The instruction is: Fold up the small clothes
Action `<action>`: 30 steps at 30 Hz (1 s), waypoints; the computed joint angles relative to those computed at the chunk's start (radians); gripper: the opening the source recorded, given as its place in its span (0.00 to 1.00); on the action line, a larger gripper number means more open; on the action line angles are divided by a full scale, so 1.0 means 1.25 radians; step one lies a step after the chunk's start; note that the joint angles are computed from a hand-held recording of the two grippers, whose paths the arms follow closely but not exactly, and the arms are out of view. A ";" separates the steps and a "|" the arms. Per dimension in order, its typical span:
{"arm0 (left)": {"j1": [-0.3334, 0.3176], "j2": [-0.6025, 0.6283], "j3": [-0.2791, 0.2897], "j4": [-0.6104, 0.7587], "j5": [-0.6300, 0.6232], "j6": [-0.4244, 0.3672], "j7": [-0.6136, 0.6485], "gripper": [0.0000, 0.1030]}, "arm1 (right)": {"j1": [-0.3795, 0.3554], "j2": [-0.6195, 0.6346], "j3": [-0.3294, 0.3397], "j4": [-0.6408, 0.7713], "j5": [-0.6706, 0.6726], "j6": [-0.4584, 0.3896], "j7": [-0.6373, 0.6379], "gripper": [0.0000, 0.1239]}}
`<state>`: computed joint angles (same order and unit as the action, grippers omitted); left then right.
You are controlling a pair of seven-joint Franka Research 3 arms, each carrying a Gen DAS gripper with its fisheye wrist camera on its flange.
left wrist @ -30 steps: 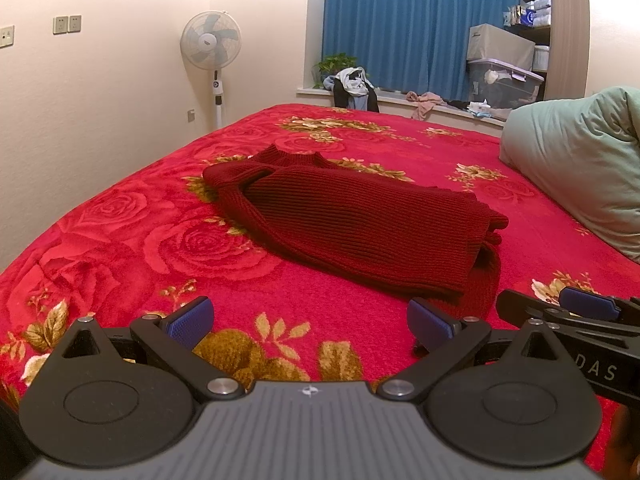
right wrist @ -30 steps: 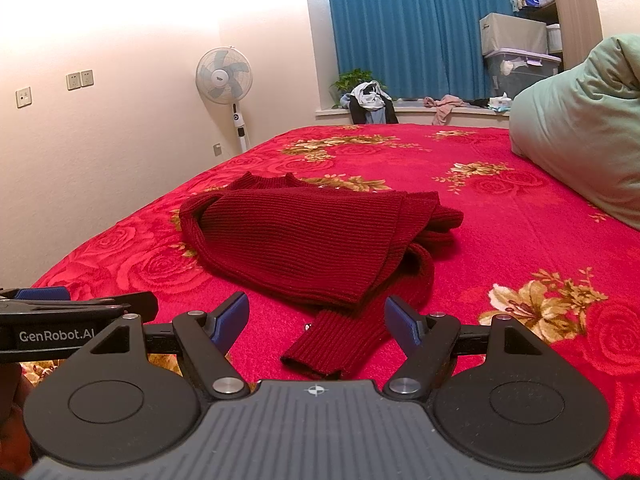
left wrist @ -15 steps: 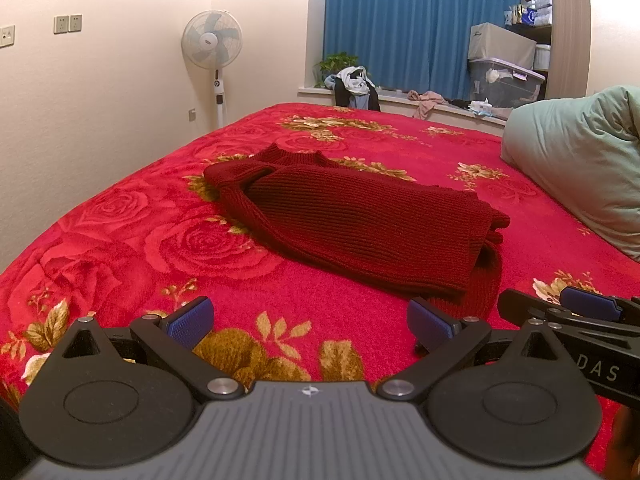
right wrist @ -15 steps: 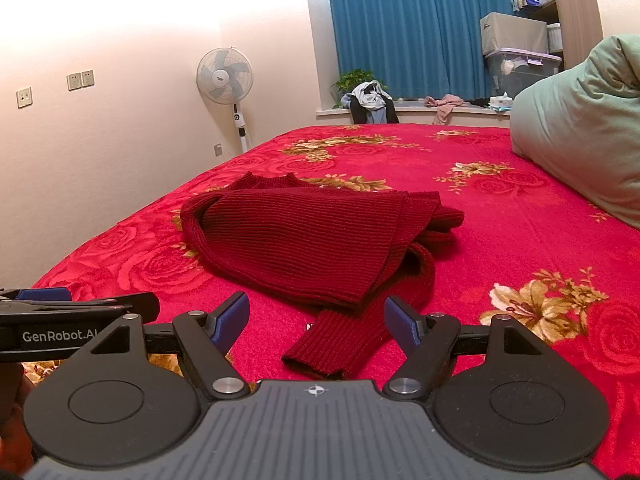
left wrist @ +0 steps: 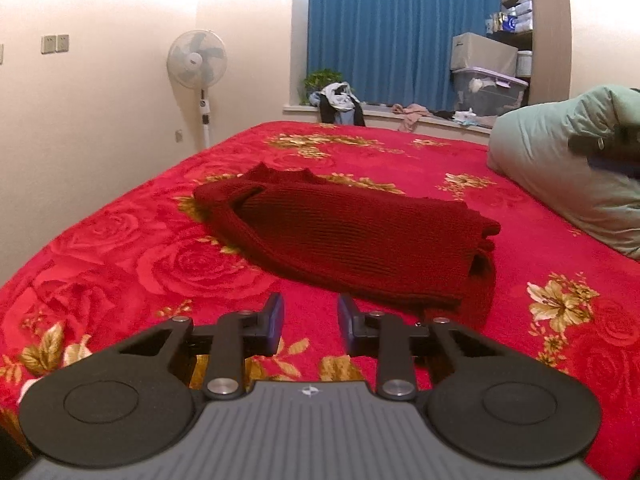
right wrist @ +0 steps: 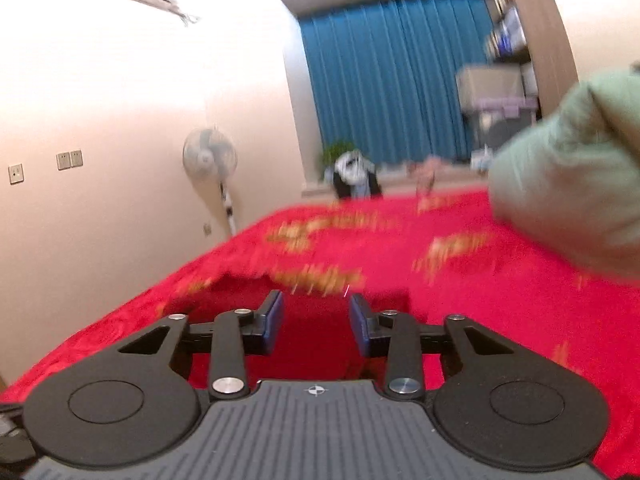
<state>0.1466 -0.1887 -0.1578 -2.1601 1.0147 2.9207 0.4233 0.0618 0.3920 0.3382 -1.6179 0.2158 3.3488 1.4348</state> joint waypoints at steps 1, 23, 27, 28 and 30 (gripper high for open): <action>-0.005 0.008 0.004 0.005 -0.015 -0.002 0.021 0.24 | -0.011 0.023 0.006 0.032 -0.014 -0.002 -0.009 0.21; -0.133 0.509 0.049 0.523 -0.459 -0.165 0.085 0.55 | 0.029 0.162 -0.084 0.231 0.150 -0.122 -0.074 0.25; -0.123 0.601 0.021 0.703 -0.518 -0.317 0.347 0.16 | 0.033 0.175 -0.101 0.256 0.165 -0.178 -0.066 0.26; -0.105 0.608 0.009 0.726 -0.558 -0.332 0.435 0.13 | 0.040 0.174 -0.112 0.255 0.167 -0.184 -0.065 0.26; -0.037 0.575 -0.038 0.689 -0.641 -0.283 0.559 0.12 | 0.069 0.172 -0.154 0.255 0.158 -0.190 -0.050 0.26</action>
